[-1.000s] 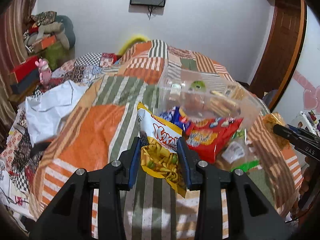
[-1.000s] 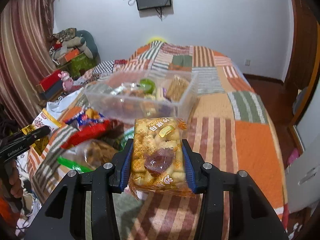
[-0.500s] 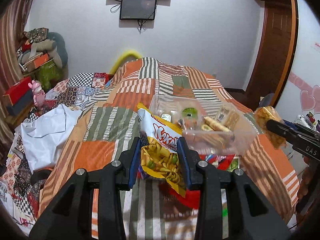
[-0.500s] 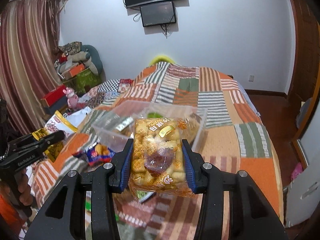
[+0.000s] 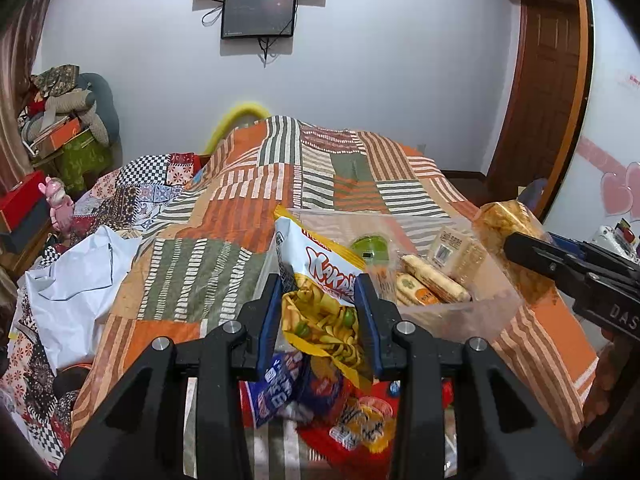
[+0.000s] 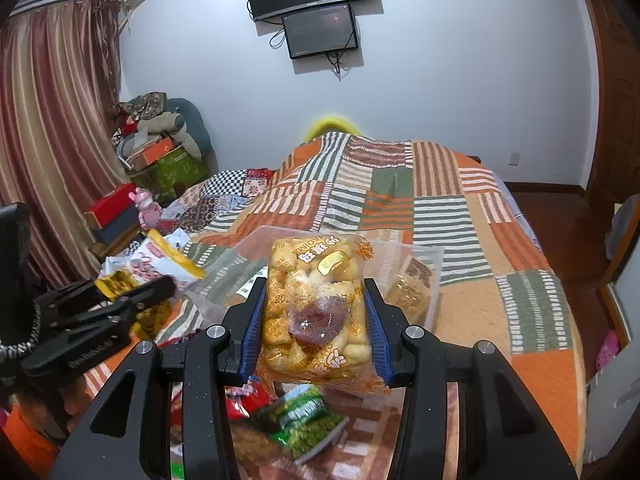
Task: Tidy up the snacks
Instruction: 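Carry the chip bag with left tool while right tool carries the pastry pack to the box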
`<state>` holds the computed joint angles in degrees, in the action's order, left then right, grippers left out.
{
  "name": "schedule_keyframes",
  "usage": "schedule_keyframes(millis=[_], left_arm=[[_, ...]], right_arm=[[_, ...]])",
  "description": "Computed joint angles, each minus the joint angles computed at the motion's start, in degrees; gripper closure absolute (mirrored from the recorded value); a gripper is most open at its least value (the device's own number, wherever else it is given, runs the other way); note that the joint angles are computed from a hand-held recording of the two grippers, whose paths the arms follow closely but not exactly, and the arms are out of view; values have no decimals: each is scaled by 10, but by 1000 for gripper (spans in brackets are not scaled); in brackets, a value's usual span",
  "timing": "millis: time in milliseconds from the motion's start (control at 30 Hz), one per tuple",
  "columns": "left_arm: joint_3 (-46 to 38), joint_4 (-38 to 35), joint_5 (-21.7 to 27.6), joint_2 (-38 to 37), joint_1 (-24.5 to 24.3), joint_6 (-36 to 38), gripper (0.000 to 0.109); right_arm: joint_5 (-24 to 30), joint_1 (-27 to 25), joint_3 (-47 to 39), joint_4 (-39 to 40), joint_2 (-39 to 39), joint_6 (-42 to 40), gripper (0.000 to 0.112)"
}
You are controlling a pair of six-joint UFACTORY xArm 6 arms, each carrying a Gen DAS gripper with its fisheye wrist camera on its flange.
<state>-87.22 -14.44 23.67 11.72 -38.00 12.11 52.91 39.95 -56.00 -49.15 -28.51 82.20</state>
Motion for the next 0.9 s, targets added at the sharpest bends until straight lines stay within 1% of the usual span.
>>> schedule_keyframes(millis=[167,433,700,800,900], left_arm=[[-42,5,15,37,-2,-7,72],[-120,2,63,95,-4,-1,72],[-186,37,105,148,-5,-15,73],[-201,62,106,161,-7,-25,73],[-218,57,117,173,-7,-17,73]], right_arm=[[-17,-17,-4,12,15,-16,71],[-32,-53,-15,59,45,-67,71],[-37,-71,-23,92,70,-106,70],[-44,-76,-20,103,73,-115,70],[-46,-79,-21,111,80,-124,71]])
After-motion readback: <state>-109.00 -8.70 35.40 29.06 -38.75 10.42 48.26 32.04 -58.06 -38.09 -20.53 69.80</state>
